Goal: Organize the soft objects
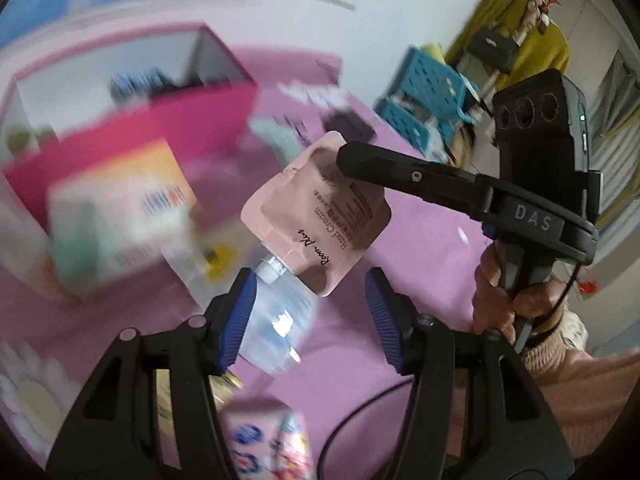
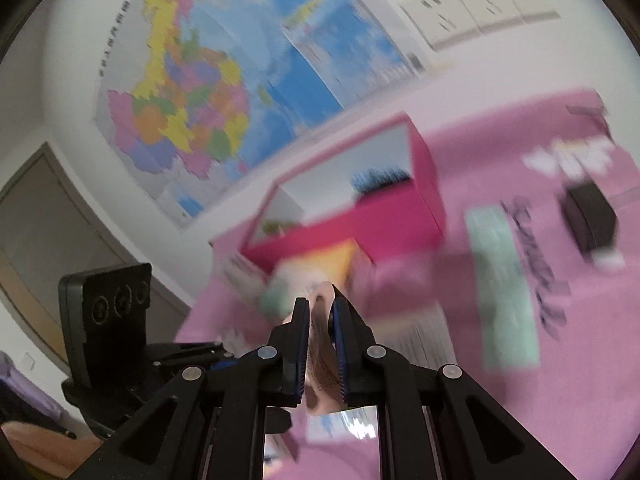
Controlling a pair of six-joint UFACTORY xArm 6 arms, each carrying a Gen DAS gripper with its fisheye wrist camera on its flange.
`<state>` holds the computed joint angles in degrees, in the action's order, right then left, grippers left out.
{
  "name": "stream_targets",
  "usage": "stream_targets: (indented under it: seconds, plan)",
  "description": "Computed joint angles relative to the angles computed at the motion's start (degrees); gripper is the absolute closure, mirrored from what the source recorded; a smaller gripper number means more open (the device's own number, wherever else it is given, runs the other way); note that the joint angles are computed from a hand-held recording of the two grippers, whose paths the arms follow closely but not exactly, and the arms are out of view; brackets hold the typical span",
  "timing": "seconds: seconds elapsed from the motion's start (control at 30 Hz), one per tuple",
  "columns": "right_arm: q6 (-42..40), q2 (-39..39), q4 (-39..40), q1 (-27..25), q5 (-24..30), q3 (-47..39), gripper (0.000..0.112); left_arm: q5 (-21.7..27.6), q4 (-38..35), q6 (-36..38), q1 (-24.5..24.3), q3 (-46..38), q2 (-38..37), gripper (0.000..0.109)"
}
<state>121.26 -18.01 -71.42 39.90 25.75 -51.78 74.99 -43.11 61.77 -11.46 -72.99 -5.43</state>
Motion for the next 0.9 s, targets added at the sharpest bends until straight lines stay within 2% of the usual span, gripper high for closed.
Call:
stream_targets:
  seconds: [0.2, 0.3, 0.43, 0.5, 0.57, 0.63, 0.7, 0.8, 0.87, 0.9]
  plan:
    - [-6.2, 6.2, -0.6, -7.9, -7.0, -8.8, 0.101, -7.3, 0.0, -3.1, -2.4, -9.2, 5.9, 0.05]
    - [-8.8, 10.0, 0.2, -11.3, -10.2, -12.9, 0.101, -9.4, 1.5, -6.8, -3.4, -16.2, 11.0, 0.05]
    - [-18.7, 16.0, 8.7, -14.6, -15.2, -17.8, 0.101, -8.7, 2.4, -10.8, -3.9, -26.4, 18.6, 0.054]
    - [-23.6, 19.1, 12.5, -14.8, -14.0, -20.7, 0.101, -10.3, 3.8, -11.5, -4.7, -29.0, 20.8, 0.054]
    - [-28.4, 21.6, 16.1, -14.5, -10.6, -23.0, 0.101, -11.5, 5.9, -13.9, -5.2, -31.5, 22.9, 0.054]
    - [-32.1, 22.5, 21.1, -15.2, -11.1, -22.8, 0.101, -11.3, 6.9, -15.9, -5.2, -33.8, 25.1, 0.054]
    - [-32.1, 21.2, 21.2, -15.3, -11.0, -20.8, 0.098, -11.9, 6.3, -15.2, -4.7, -32.3, 24.5, 0.054]
    - [-32.2, 16.9, 20.0, -14.5, -11.6, -15.6, 0.095, -12.7, 3.5, -10.1, -3.3, -26.2, 20.7, 0.054]
    - [-32.2, 13.5, 19.4, -13.0, -10.5, -11.8, 0.085, -12.6, 1.1, -5.8, -2.3, -21.3, 17.4, 0.054]
    - [-33.1, 12.2, 20.2, -12.2, -10.0, -10.2, 0.075, -11.7, 0.4, -4.4, -1.8, -20.1, 16.7, 0.054]
